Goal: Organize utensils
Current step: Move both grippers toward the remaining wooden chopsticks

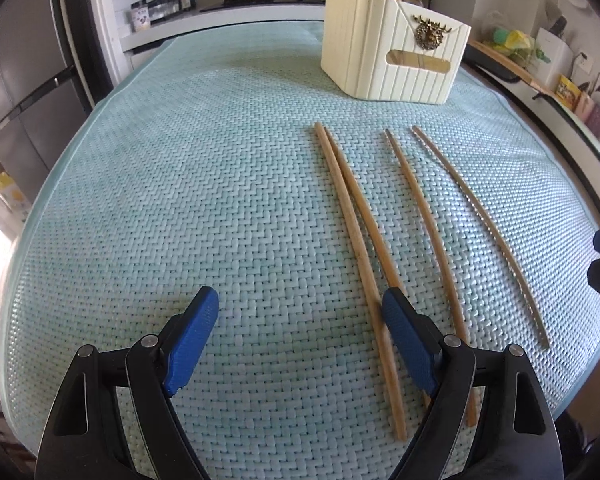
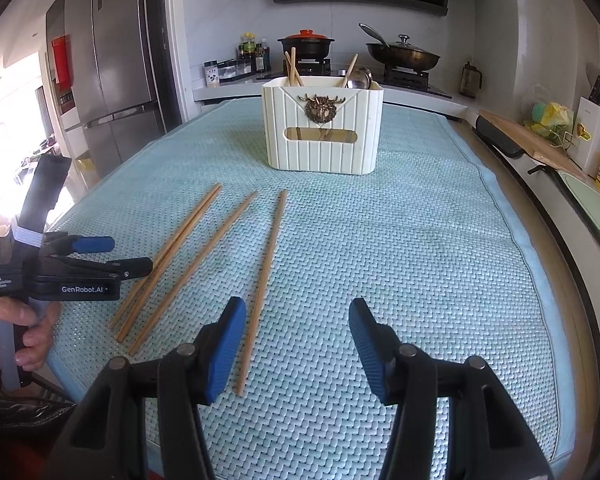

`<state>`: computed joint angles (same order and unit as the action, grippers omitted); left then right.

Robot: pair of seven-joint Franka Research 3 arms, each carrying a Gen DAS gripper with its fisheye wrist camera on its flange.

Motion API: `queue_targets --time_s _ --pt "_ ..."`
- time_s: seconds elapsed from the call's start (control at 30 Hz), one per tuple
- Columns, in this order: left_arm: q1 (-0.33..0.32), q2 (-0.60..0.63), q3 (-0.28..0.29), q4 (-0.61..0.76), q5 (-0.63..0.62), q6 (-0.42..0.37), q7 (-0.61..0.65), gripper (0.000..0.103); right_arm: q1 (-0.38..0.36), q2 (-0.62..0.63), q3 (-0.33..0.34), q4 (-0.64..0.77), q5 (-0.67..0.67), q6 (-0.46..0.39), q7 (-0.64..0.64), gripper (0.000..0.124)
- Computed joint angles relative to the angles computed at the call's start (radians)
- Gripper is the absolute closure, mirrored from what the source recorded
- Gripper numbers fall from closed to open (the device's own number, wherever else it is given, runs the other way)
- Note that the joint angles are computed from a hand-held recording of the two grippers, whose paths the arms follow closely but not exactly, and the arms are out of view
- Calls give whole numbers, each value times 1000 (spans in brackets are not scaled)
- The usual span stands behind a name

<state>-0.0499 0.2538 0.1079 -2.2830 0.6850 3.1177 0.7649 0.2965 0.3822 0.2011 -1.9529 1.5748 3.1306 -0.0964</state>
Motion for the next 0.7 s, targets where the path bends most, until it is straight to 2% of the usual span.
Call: queue_targets --time_s 0.07,0.1,0.2,0.4,0.5,0.6,0.7 --pt "-52 15 54 25 62 -19 -57 18 4 6 -6 -4 -59 -7 56 69" --pt "-52 23 56 34 75 -16 -69 18 2 11 -5 -4 -95 -10 89 69" --pt "-1 42 3 63 31 -31 -32 18 13 40 -17 5 -250 -23 228 69" --pt "88 92 -92 134 -107 -63 108 20 82 144 -107 111 -569 -114 530 69" --pt "101 121 -108 178 -156 -83 166 20 135 215 -175 204 -720 -171 689 69" --pt "114 149 -122 220 -205 -100 215 20 157 284 -205 302 -818 -208 792 70" --pt "108 173 -113 258 -230 -114 236 20 175 341 -225 384 -899 -219 871 75"
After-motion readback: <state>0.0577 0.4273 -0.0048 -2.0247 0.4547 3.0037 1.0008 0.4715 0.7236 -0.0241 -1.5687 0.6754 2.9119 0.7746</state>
